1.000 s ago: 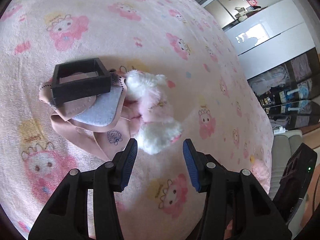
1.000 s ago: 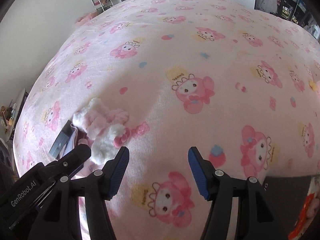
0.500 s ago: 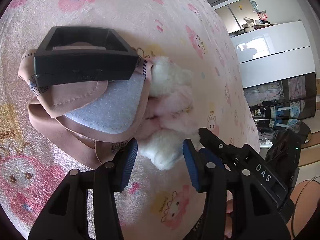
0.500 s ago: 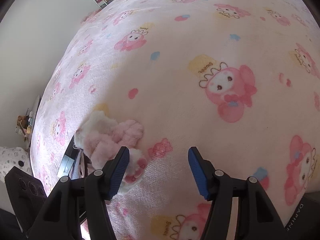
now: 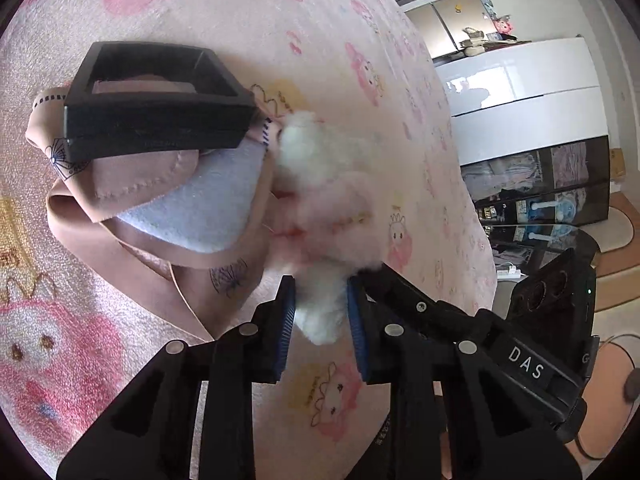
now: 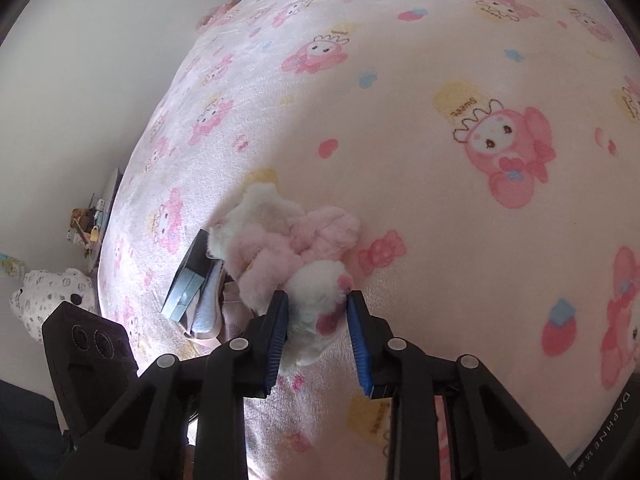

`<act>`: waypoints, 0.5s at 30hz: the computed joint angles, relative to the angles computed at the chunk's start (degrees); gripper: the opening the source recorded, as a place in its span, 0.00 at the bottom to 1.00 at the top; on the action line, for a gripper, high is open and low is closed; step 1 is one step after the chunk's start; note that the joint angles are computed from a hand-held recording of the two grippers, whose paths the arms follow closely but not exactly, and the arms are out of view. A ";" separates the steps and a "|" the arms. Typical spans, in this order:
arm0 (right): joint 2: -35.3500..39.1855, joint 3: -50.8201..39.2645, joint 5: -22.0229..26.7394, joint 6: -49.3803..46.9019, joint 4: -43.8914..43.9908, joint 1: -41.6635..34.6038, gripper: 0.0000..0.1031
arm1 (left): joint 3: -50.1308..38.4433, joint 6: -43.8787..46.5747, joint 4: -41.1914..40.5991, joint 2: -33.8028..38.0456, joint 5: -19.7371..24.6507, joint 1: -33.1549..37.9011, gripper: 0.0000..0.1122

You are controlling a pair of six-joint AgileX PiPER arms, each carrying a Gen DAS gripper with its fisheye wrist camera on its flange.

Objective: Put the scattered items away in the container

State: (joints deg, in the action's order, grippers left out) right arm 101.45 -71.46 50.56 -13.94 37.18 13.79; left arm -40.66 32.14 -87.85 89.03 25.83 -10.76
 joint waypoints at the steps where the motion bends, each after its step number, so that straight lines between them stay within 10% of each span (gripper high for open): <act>1: -1.33 0.74 0.34 -0.33 -0.01 -0.34 0.24 | -0.25 -2.58 2.52 -0.95 -0.33 -0.83 0.23; 7: -13.95 9.50 3.25 0.17 -1.73 -3.45 0.23 | -2.23 -19.50 21.45 -7.38 -0.08 -6.40 0.21; 12: -20.44 16.14 8.49 -3.16 1.70 -7.72 0.23 | 0.58 -11.76 14.24 -7.27 2.68 -4.35 0.27; 15: -22.18 17.93 3.63 2.14 -5.30 -6.68 0.24 | 1.83 -18.03 18.22 -8.57 -0.50 -4.10 0.36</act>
